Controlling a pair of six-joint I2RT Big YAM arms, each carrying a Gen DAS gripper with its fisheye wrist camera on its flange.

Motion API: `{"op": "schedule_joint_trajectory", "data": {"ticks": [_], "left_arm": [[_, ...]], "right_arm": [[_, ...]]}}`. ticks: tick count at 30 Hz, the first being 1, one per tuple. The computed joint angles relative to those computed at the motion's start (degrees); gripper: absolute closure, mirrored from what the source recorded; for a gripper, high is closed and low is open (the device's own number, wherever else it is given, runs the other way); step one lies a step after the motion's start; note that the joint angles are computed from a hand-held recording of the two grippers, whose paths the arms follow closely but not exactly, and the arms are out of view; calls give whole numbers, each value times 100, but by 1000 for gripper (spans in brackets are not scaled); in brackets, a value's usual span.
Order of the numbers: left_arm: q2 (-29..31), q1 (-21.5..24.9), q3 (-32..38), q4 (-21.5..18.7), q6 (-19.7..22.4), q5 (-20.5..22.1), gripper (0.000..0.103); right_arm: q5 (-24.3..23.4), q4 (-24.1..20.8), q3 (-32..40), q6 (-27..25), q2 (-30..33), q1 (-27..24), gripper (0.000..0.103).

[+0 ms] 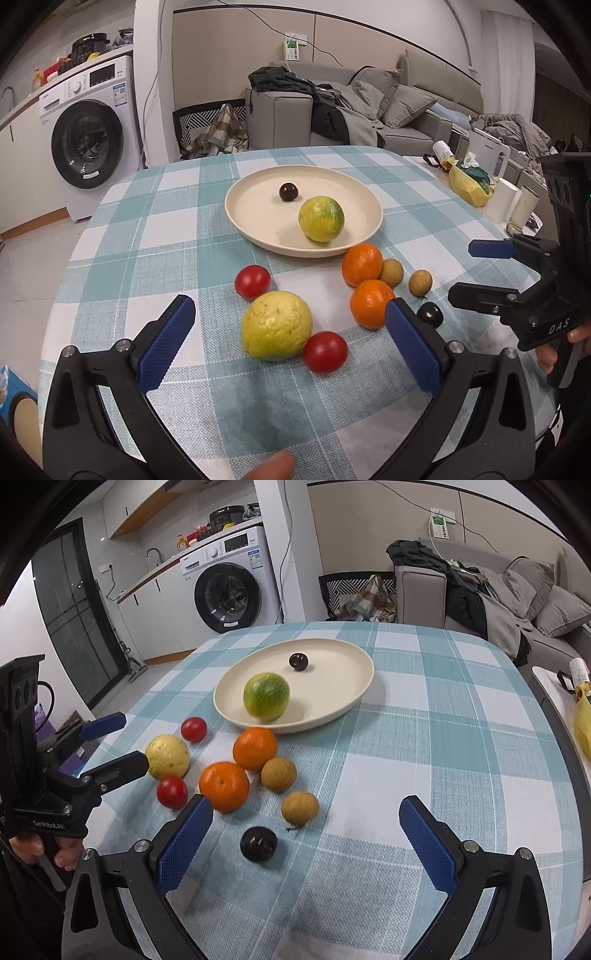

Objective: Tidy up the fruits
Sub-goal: 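Open both tools to drop the plum and pomelo onto the plate, then grasp the red tomato with the left tool while the right tool grasps a plum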

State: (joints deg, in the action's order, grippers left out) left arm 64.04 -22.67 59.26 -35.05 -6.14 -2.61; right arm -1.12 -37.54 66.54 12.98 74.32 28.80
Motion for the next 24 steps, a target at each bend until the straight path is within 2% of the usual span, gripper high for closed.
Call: {"op": "schedule_joint_trajectory", "data": {"ticks": [9,15,21,24], "left_arm": [[72,-63,56,-105,114,59,1],[149,15,71,-231,212,313,1],[201,24,96,-344,390,555,1],[225,54,132,-445,502,780,8]], "right_arm": [[-125,-178,37,-39,7,-7,0],[-196,-294,78,-143,115,77,0],[-470,-395,87,-302,224,148,0],[-680,-410,84,-346,275,154,2]]}}
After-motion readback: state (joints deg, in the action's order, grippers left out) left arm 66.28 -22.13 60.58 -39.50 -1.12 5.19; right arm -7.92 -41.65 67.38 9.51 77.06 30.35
